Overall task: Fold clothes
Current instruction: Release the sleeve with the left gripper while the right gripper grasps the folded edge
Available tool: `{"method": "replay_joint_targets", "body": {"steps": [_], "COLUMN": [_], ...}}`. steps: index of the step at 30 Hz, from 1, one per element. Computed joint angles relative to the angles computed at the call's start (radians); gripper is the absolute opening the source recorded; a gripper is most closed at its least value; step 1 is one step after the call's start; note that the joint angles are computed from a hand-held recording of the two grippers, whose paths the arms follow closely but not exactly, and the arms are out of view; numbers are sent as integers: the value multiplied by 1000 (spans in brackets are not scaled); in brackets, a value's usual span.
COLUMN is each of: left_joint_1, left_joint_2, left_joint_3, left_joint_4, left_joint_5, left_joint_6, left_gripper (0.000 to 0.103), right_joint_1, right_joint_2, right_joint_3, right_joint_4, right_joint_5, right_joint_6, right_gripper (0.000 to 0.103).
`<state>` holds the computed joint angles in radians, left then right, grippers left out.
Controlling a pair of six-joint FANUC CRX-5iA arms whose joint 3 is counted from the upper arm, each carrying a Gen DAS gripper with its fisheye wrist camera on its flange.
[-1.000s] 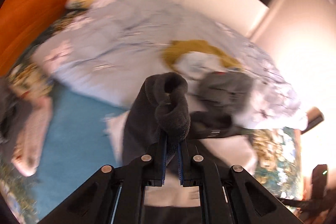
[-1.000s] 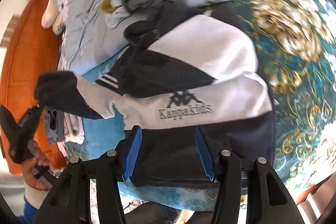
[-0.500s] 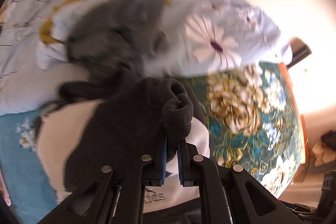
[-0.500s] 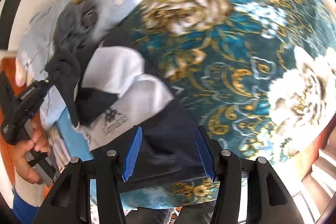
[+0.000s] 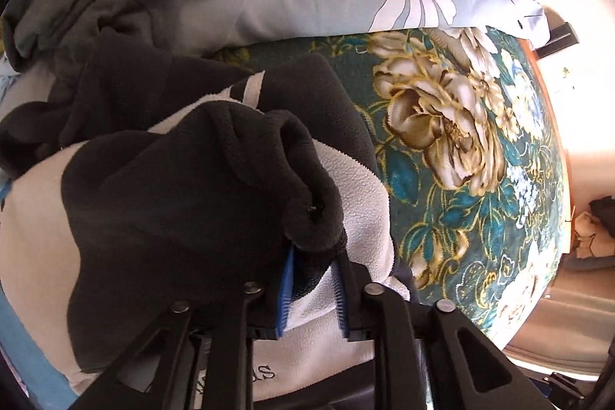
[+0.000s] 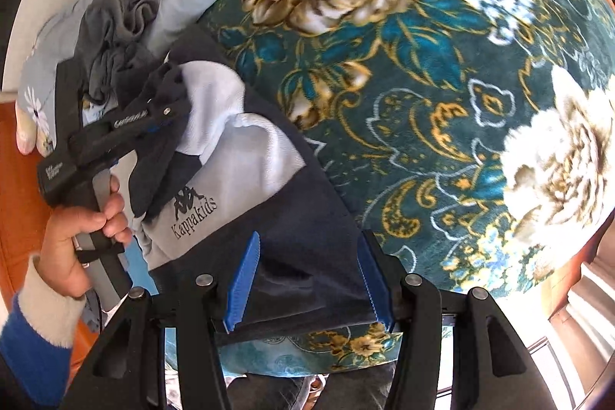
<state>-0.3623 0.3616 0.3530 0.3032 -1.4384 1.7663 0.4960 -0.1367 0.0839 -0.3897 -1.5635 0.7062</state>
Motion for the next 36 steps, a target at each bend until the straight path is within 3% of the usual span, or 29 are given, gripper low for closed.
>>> {"method": "replay_joint_targets", "body": {"steps": [3, 6, 8, 12, 17, 22, 28, 36], "left_joint_1": [50, 113, 158, 249, 317, 313, 269, 248], "left_joint_2": [-67, -190, -286, -420, -471, -468, -441, -469], "left_joint_3": [-118, -265, -339, -410, -454, -465, -443, -456], "left_joint_4": [129, 211, 174, -24, -215, -285, -359, -380], "left_joint_5": [54, 103, 115, 23, -123, -131, -123, -116], "left_joint_6": [-42, -84, -68, 53, 97, 83, 149, 235], "left_gripper": [55, 64, 66, 66, 66, 66, 66, 66], "right_joint_1": [0, -12, -18, -15, 32, 70, 122, 203], "right_joint_2": [27, 66, 100, 182, 333, 477, 642, 664], "right_joint_3": [29, 66, 94, 161, 303, 454, 626, 619], "right_joint_4": [-2, -26, -51, -98, -57, 28, 125, 320], "right_joint_5": [5, 24, 40, 87, 70, 31, -122, -233], "right_joint_6": [20, 59, 85, 127, 180, 221, 248, 221], "right_gripper": [54, 54, 54, 54, 54, 54, 54, 54]}}
